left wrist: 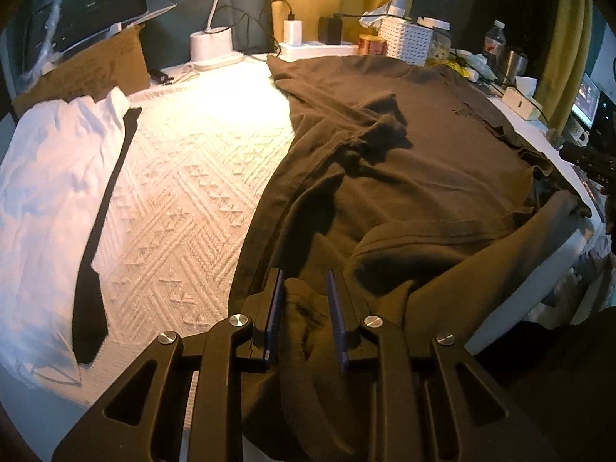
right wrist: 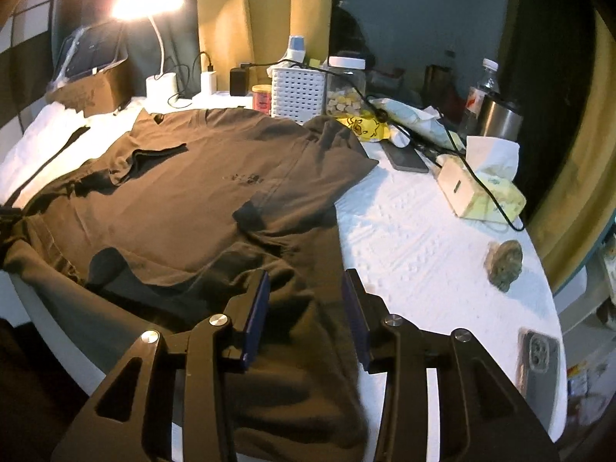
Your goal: Fold small clothes
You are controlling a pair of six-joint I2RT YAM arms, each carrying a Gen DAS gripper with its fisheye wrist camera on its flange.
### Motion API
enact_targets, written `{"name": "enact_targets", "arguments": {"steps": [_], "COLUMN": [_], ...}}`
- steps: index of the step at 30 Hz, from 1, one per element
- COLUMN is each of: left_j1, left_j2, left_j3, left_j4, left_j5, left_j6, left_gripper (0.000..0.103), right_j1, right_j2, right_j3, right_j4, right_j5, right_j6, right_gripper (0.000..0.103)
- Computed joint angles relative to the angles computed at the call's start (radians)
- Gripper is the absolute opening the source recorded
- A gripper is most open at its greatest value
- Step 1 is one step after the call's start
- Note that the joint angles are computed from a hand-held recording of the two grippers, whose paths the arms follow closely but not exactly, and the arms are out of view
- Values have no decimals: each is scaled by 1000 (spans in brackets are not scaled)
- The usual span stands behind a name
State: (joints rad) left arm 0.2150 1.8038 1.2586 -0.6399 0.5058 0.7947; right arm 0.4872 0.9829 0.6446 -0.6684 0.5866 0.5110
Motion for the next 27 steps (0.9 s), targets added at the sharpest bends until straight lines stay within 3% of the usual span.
{"name": "enact_targets", "arguments": {"steps": [7,9,15,17,18,22,27], "left_j1": [9,13,6,7,9,22,41], "left_j2": [42,38,15,12,10,-27,-61], "left_j3": [43,39,9,9,7,-16,-9], "left_j4": [-50,-55,-27,-27,-26,10,42], "left_j5": [-2,0,-15,-17,-17,-6,35], "left_j6": [4,10,24,32,33,29,-1], "left_gripper": [22,22,22,13,8,5,5], "right_j1": [-82,-91,-107,-110,-104,-33,-5], "right_j2": [173,240,293,282,277,272,156], "right_j3": [4,15,41,41,38,42,31], "right_j4": [141,181,192,185,185,154,98], "right_j5": [-111,-140,-199,-236,-257,-164,-109], "right_j6": [-204,-243,-278,-285,-288,-242,-150], "right_gripper": [43,53,55,34,9,8,8]}}
